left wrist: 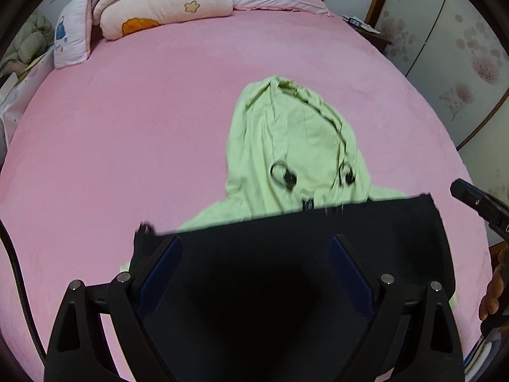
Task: Fold large clothes
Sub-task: 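Move both tools to the light-green hood and grasp it, then fold the green hood over the folded black body with both tools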
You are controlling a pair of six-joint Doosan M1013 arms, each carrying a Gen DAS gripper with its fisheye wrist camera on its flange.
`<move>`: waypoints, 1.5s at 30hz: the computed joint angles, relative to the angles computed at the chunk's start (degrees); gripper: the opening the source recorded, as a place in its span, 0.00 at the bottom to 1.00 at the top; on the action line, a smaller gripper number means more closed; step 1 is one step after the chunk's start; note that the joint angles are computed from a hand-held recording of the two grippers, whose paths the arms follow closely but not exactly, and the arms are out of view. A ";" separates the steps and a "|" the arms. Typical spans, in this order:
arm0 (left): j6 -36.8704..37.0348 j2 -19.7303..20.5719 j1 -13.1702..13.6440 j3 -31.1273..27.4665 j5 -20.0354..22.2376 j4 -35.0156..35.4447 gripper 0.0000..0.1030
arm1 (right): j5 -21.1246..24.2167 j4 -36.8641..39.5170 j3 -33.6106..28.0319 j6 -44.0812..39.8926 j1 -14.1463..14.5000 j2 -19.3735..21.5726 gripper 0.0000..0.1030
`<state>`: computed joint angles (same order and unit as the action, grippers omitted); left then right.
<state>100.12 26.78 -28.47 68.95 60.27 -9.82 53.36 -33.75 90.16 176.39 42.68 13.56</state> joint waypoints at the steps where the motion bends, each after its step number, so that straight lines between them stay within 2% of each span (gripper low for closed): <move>1: 0.23 0.66 -0.11 -1.07 0.38 -0.25 0.90 | -0.08 0.13 -0.65 -0.77 -0.54 0.23 0.28; 3: -0.17 2.18 -0.39 -3.49 1.15 -0.25 0.90 | 0.20 0.51 -2.53 -3.59 -1.92 1.10 0.29; 7: -1.37 4.87 -0.87 -7.45 0.61 0.44 0.90 | 0.88 -0.17 -5.53 -7.37 -3.98 3.14 0.40; 13: -5.84 10.80 -1.66 -15.22 -0.17 4.81 0.90 | -0.57 2.94 -7.72 -11.14 -8.29 6.59 0.40; 18: -11.89 18.48 -1.91 -25.13 4.01 9.76 0.90 | -5.36 13.51 -6.78 -14.44 -13.28 9.44 0.40; 24: -15.32 25.16 -1.66 -33.94 9.70 10.43 0.90 | -10.22 17.81 -5.01 -12.28 -16.19 11.39 0.40; 29: -15.90 28.29 -2.09 -37.00 12.18 12.64 0.90 | -9.60 17.84 -6.14 -12.67 -17.03 13.05 0.40; 32: -15.63 29.06 -2.21 -37.08 12.08 12.75 0.90 | -11.84 21.41 -5.84 -14.72 -18.01 13.57 0.40; 34: -14.95 29.07 -2.07 -36.75 11.57 11.28 0.78 | -12.18 24.33 -5.92 -17.17 -18.61 14.10 0.39; 35: -14.13 29.35 -1.84 -37.22 11.73 9.47 0.58 | -11.54 23.59 -6.14 -17.57 -18.45 14.37 0.38; 36: -13.36 29.55 -1.75 -37.76 12.01 7.52 0.32 | -11.15 22.60 -6.34 -18.05 -18.23 14.49 0.22; 37: -12.41 29.51 -1.74 -37.89 11.91 6.32 0.20 | -10.58 21.88 -6.65 -18.31 -18.07 14.61 0.10; 38: -11.93 29.41 -1.92 -37.88 11.78 6.69 0.11 | -10.26 21.03 -6.83 -18.31 -17.81 14.56 0.10; 41: -11.15 26.03 -3.11 -32.49 5.46 11.00 0.07 | -10.62 15.42 -6.45 -15.46 -16.63 13.50 0.06; 45: -12.73 20.97 -2.66 -25.31 -2.02 8.92 0.06 | -12.64 5.54 -4.17 -8.05 -14.58 10.04 0.06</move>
<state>87.39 47.75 -31.14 43.64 58.25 -0.90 40.71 -28.20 85.99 168.35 28.10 23.60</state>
